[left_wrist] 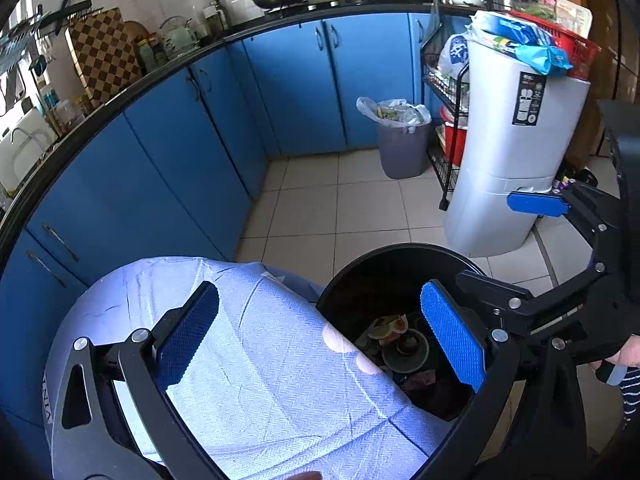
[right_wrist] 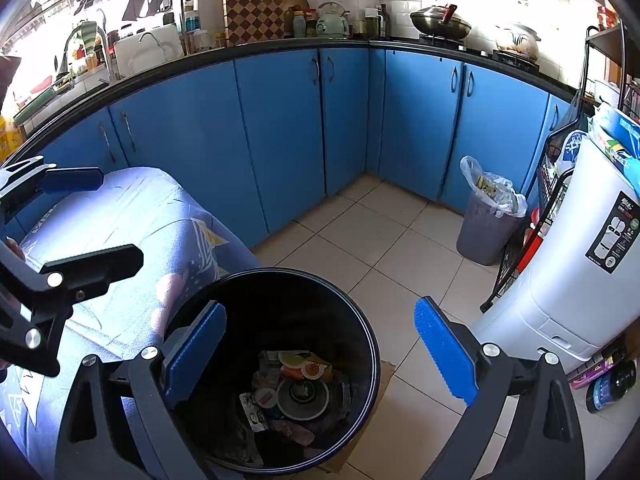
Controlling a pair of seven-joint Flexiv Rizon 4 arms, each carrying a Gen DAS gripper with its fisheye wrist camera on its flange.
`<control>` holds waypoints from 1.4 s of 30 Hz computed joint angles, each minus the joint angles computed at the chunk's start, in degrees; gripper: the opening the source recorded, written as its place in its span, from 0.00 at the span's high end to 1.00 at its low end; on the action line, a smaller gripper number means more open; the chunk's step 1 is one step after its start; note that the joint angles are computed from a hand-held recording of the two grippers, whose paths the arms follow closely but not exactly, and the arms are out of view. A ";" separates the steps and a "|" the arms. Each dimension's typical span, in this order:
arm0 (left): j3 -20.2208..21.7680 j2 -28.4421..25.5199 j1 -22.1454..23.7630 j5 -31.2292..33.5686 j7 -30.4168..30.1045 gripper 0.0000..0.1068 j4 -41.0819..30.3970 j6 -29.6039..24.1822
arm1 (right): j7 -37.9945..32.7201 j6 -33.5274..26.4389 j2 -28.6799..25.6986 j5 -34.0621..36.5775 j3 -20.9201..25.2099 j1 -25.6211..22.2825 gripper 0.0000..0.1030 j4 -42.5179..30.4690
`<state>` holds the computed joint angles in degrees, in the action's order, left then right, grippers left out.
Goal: Collect trash
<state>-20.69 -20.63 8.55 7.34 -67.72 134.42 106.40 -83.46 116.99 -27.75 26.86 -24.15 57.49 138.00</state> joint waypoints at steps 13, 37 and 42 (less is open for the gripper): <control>-2.74 0.74 2.30 1.50 -0.23 0.07 1.13 0.01 | 0.24 -0.64 0.11 0.31 -2.46 2.81 0.10 0.49; -12.85 1.27 11.62 2.43 -0.59 0.07 3.22 -0.28 | 0.38 -0.95 0.66 0.11 -4.46 4.96 0.10 1.48; -15.04 1.13 14.08 4.35 -1.50 0.07 3.41 0.16 | 0.41 -0.94 0.66 0.06 -4.87 5.35 0.10 1.66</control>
<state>-35.73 -19.50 22.63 11.69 -69.22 137.83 106.56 -83.05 116.05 -27.08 26.92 -29.02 62.84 139.66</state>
